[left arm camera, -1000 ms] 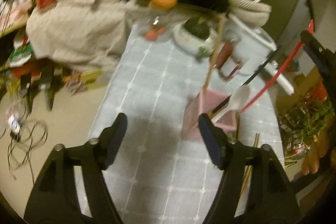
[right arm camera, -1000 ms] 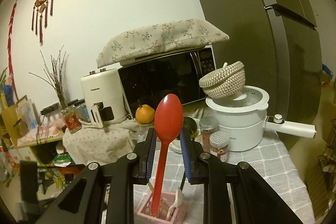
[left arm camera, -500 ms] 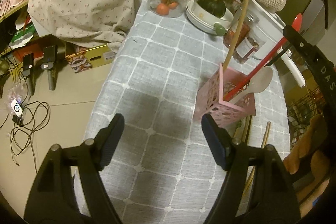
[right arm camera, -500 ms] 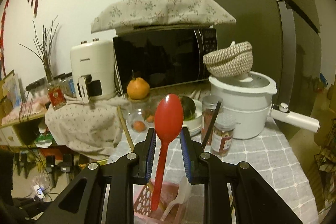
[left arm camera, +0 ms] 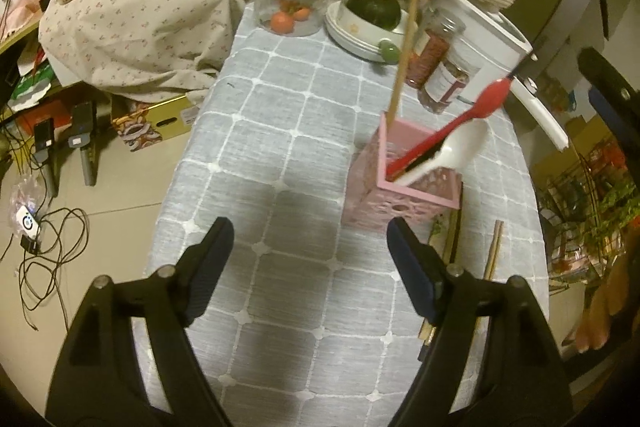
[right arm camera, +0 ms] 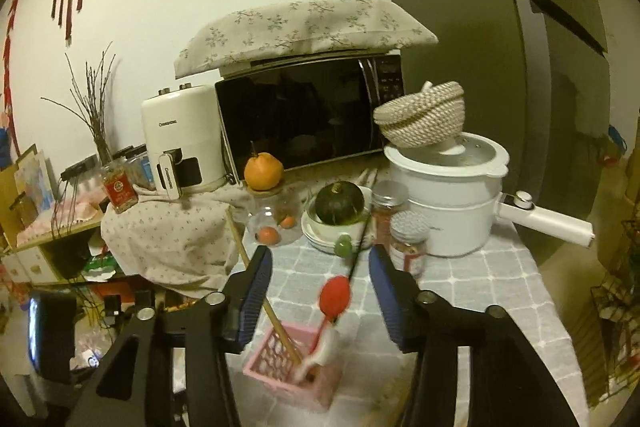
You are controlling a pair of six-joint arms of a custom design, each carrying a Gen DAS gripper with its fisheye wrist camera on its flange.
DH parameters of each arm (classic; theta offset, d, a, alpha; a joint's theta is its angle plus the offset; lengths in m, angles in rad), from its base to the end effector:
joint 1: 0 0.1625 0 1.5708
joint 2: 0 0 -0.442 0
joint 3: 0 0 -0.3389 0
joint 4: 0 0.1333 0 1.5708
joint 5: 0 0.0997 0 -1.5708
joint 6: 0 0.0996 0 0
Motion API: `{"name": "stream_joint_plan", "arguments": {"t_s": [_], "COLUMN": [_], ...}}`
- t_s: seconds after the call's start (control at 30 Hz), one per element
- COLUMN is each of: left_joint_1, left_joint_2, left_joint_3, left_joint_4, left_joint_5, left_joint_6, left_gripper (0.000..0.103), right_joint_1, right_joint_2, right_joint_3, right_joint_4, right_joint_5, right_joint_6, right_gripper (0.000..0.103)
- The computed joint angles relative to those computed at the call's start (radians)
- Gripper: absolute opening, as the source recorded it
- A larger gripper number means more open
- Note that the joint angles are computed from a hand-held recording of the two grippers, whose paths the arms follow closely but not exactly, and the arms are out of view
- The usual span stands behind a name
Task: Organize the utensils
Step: 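Lower both spoons into the pink basket and open both tools, then move both tools back toward the remaining wooden chopsticks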
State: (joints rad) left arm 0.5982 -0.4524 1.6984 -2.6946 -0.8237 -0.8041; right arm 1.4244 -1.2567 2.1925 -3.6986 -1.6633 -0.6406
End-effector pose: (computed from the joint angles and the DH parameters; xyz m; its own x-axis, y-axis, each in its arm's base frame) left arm -0.3791 -0.5016 -0.0502 -0.8299 0.0504 -0.5557 0.3207 0.8580 -0.4012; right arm 0.0547 -0.4797 0.3660 -0.8120 -0.0341 0.5827 -0.5380 0.4309 -0.7245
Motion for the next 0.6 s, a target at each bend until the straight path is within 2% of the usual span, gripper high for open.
{"name": "stream_joint_plan", "arguments": {"t_s": [0.07, 0.23, 0.37, 0.6], "left_joint_1": [-0.008, -0.026, -0.041, -0.072], "left_joint_2": [0.004, 0.020, 0.038, 0.075], "left_joint_3": [0.000, -0.002, -0.004, -0.003], "left_joint_4": [-0.006, -0.015, -0.043, -0.126], "left_joint_5": [0.005, 0.006, 0.015, 0.057], "left_joint_6": [0.013, 0.042, 0.081, 0.159], "left_gripper": [0.081, 0.083, 0.083, 0.083], "right_joint_1": [-0.013, -0.055, -0.097, -0.183], "right_joint_2": [-0.033, -0.105, -0.138, -0.154], "right_joint_3": [0.013, 0.043, 0.074, 0.129], "right_joint_4": [0.022, 0.058, 0.034, -0.045], "right_joint_5": [-0.005, -0.044, -0.060, -0.058], "right_joint_6": [0.004, 0.001, -0.016, -0.052], "right_gripper": [0.067, 0.080, 0.089, 0.097]}}
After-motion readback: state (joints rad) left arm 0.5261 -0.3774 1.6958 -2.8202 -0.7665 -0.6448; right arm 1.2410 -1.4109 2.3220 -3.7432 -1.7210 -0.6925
